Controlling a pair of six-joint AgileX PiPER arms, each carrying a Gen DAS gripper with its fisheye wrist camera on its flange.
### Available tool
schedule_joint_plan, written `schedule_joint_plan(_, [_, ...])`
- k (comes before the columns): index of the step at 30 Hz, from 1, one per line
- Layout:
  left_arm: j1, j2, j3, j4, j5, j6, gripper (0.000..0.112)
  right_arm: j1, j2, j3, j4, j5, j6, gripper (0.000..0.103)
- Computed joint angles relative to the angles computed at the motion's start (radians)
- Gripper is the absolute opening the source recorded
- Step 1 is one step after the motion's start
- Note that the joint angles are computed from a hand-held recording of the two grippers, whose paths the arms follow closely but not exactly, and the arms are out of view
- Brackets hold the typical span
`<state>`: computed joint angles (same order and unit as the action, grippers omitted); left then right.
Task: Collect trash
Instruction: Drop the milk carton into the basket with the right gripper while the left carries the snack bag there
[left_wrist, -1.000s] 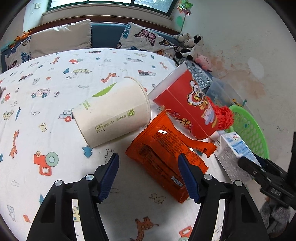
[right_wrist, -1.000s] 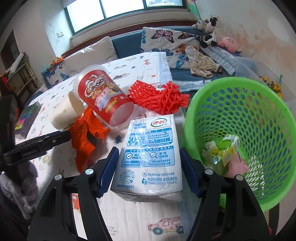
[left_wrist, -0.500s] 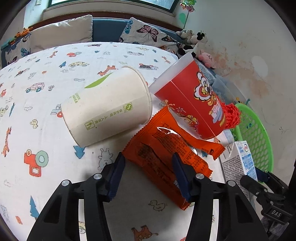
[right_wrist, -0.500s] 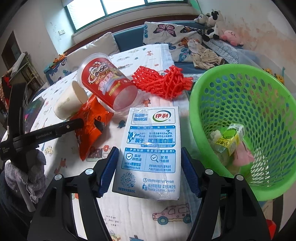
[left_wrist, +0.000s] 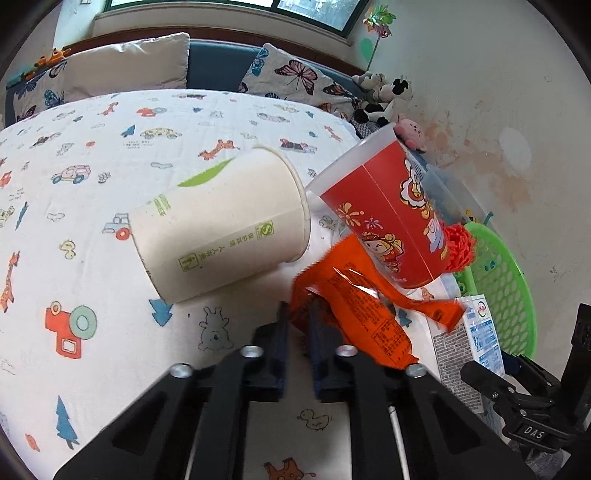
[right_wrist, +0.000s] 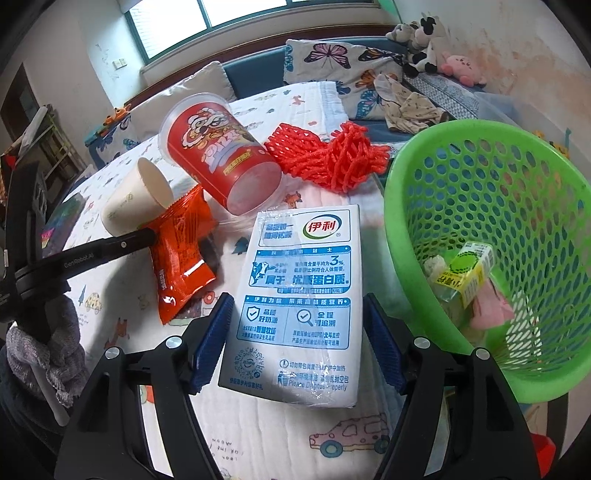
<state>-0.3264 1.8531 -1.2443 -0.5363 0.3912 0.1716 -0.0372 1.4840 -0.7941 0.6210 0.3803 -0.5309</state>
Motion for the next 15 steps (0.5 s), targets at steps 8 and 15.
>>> schedule_joint_plan(8, [-0.002,-0.068,0.063,-0.024,-0.025,0.025,0.002,0.003,-0.024,0.022,0.017,-0.016,-0.019,0.070])
schedule_joint_plan(15, [0.005,-0.192,0.145,-0.069,-0.020,0.081,0.001,-0.026,-0.100,0.050,0.087,0.021,-0.092,0.069])
